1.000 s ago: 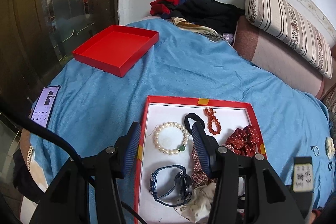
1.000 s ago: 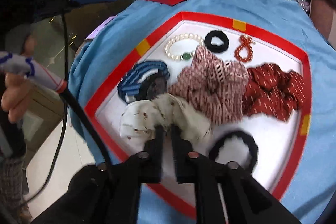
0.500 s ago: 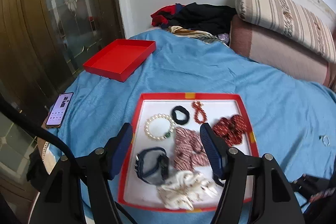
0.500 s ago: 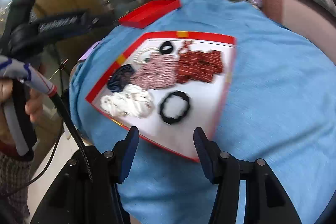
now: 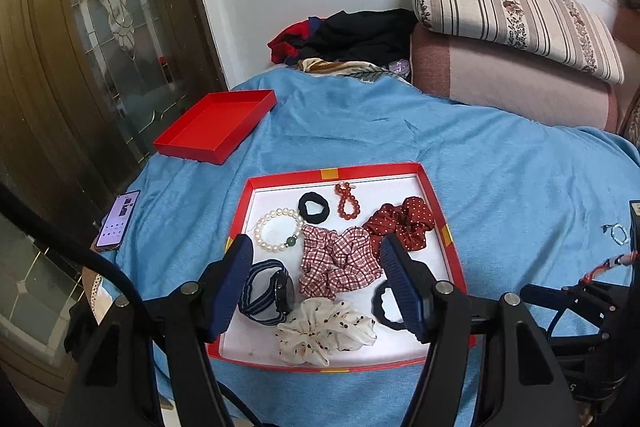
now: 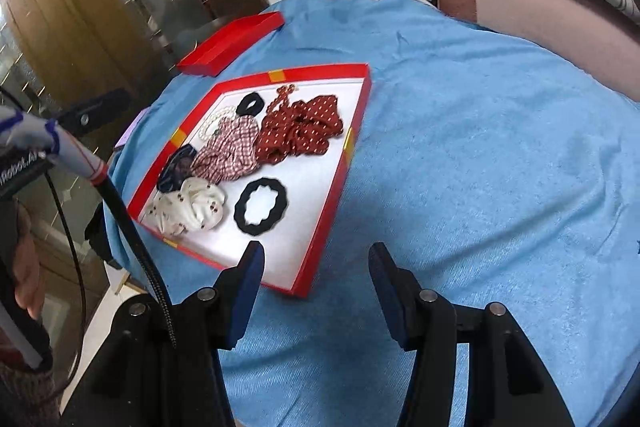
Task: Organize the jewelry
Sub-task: 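Move both open tools back to the hair clip and jade bracelet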
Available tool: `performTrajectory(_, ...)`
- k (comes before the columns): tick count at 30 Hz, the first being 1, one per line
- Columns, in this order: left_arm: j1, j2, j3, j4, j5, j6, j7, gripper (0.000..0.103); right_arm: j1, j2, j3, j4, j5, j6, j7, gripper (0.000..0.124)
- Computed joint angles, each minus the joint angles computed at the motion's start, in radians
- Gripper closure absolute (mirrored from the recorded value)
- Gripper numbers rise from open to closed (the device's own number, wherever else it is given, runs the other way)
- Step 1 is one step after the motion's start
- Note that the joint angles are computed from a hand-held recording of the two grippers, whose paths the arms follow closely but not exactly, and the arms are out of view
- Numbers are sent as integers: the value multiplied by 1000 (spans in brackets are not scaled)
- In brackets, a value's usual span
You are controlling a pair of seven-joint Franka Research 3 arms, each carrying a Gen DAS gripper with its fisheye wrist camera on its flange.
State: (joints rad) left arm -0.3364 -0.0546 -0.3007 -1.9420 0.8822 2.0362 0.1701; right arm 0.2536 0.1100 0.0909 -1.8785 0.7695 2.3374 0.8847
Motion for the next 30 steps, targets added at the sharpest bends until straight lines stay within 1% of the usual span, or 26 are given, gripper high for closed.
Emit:
performTrajectory(10, -4, 24, 3, 14, -6, 23, 5, 38, -6, 17, -4, -2, -21, 13, 29, 65)
performTrajectory(20, -11, 59, 15, 40, -22, 32, 25, 38, -18, 21, -8, -11, -21, 25, 23, 65)
performTrajectory(25, -22, 116, 21, 96, -42, 57, 53, 38, -38, 5, -25, -40, -30, 57, 19, 65)
performTrajectory(30, -61, 244, 33, 236, -51, 85, 118, 38, -85, -28, -62, -90, -42, 101, 8, 65)
